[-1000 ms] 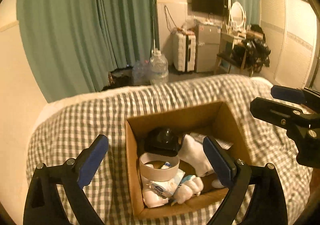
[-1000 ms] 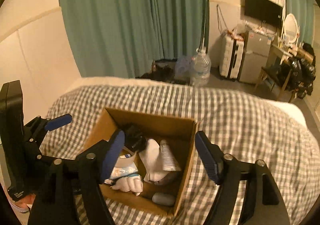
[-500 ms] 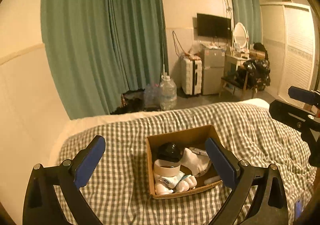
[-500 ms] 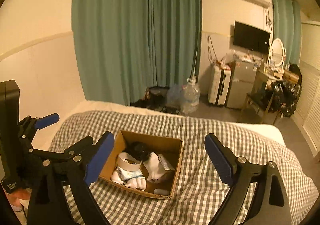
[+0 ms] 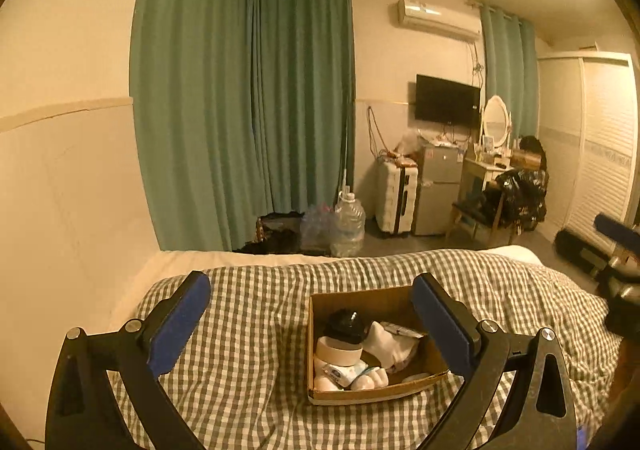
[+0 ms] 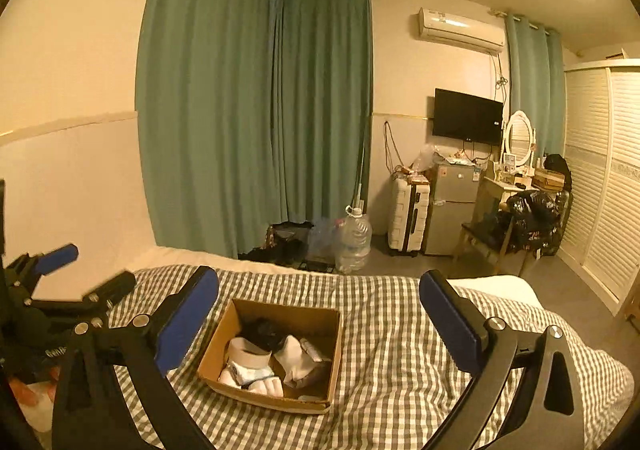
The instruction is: Organize objects
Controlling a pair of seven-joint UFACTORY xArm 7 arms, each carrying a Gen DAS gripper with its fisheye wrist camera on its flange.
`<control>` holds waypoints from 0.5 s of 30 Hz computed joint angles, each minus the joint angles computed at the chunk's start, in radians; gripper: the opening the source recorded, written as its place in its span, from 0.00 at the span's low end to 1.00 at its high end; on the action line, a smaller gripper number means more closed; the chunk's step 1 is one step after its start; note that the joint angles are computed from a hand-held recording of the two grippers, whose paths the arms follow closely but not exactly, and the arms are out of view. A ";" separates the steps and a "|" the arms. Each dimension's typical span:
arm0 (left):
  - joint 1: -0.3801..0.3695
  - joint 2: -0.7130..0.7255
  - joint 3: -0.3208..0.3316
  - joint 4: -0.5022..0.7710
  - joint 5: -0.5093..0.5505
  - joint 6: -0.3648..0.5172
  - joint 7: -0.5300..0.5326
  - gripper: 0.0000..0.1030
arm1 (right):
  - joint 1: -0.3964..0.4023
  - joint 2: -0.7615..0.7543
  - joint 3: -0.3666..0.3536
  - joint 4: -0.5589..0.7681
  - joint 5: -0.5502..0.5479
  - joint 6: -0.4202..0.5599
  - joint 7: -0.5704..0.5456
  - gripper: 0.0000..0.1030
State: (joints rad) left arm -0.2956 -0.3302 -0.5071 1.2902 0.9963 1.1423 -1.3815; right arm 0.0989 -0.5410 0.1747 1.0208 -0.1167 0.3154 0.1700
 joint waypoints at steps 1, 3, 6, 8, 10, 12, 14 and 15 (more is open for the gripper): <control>-0.001 -0.005 -0.004 -0.011 0.011 -0.004 -0.009 1.00 | 0.003 -0.005 0.000 -0.014 0.000 -0.003 -0.001 0.98; 0.003 -0.011 -0.018 -0.028 0.036 0.005 -0.037 1.00 | 0.003 -0.013 0.000 -0.038 -0.004 -0.007 -0.004 0.98; 0.000 -0.016 -0.023 -0.062 0.049 -0.003 -0.092 1.00 | 0.043 -0.012 -0.029 -0.084 0.016 -0.028 -0.037 0.98; -0.006 -0.025 -0.017 -0.093 0.044 -0.025 -0.121 1.00 | 0.070 -0.018 -0.050 -0.126 0.046 -0.058 -0.054 0.98; -0.008 -0.031 -0.023 -0.123 0.046 -0.027 -0.149 1.00 | 0.079 -0.020 -0.061 -0.161 0.068 -0.080 -0.055 0.98; -0.011 -0.041 -0.029 -0.155 0.056 -0.029 -0.175 1.00 | 0.089 -0.023 -0.071 -0.193 0.086 -0.097 -0.063 0.98; -0.012 -0.054 -0.042 -0.198 0.070 -0.020 -0.218 1.00 | 0.070 -0.032 -0.059 -0.233 0.088 -0.121 -0.048 0.98; -0.016 -0.066 -0.038 -0.225 0.081 -0.040 -0.237 1.00 | 0.059 -0.036 -0.051 -0.250 0.087 -0.127 -0.039 0.98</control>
